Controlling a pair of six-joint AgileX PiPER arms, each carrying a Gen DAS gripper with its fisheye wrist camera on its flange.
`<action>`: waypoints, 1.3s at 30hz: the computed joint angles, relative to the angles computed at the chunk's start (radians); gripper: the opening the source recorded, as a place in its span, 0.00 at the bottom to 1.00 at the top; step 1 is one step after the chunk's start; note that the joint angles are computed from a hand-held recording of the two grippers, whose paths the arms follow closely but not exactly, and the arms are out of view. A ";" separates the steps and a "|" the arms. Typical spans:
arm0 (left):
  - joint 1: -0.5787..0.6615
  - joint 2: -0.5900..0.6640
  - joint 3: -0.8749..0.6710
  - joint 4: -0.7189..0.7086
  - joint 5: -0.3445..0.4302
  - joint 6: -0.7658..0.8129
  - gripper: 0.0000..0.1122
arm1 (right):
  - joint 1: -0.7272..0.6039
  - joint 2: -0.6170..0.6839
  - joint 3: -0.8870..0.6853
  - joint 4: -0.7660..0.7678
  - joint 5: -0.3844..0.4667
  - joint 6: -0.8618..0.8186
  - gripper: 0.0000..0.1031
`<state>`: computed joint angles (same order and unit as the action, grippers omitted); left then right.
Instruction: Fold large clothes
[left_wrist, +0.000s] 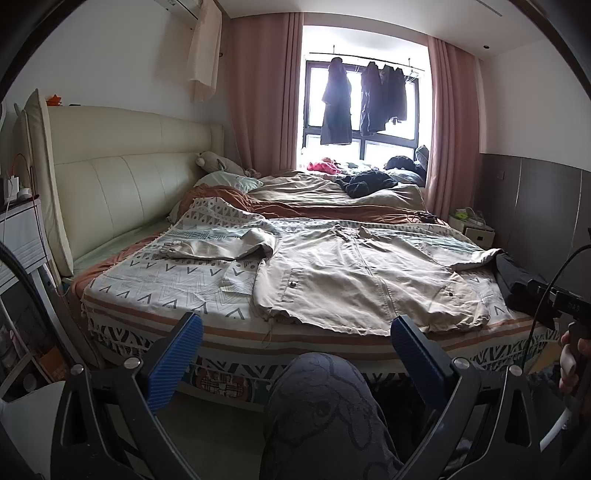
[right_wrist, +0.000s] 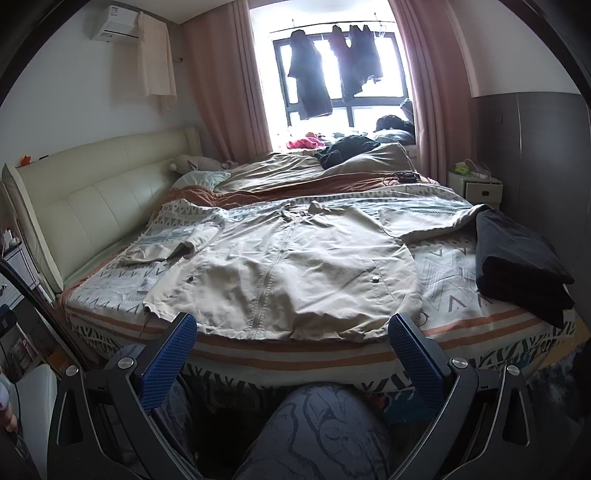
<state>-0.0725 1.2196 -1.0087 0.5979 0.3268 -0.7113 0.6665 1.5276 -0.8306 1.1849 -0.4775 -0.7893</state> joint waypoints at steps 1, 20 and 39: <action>-0.002 -0.004 0.003 -0.001 -0.002 0.001 0.92 | 0.003 -0.003 0.001 0.008 -0.002 -0.006 1.00; 0.048 -0.052 0.045 -0.255 -0.043 0.277 0.92 | 0.046 -0.067 0.027 0.115 -0.053 -0.045 1.00; 0.112 0.159 -0.104 -0.225 -0.029 0.244 0.92 | -0.109 0.130 -0.178 -0.077 0.117 0.052 1.00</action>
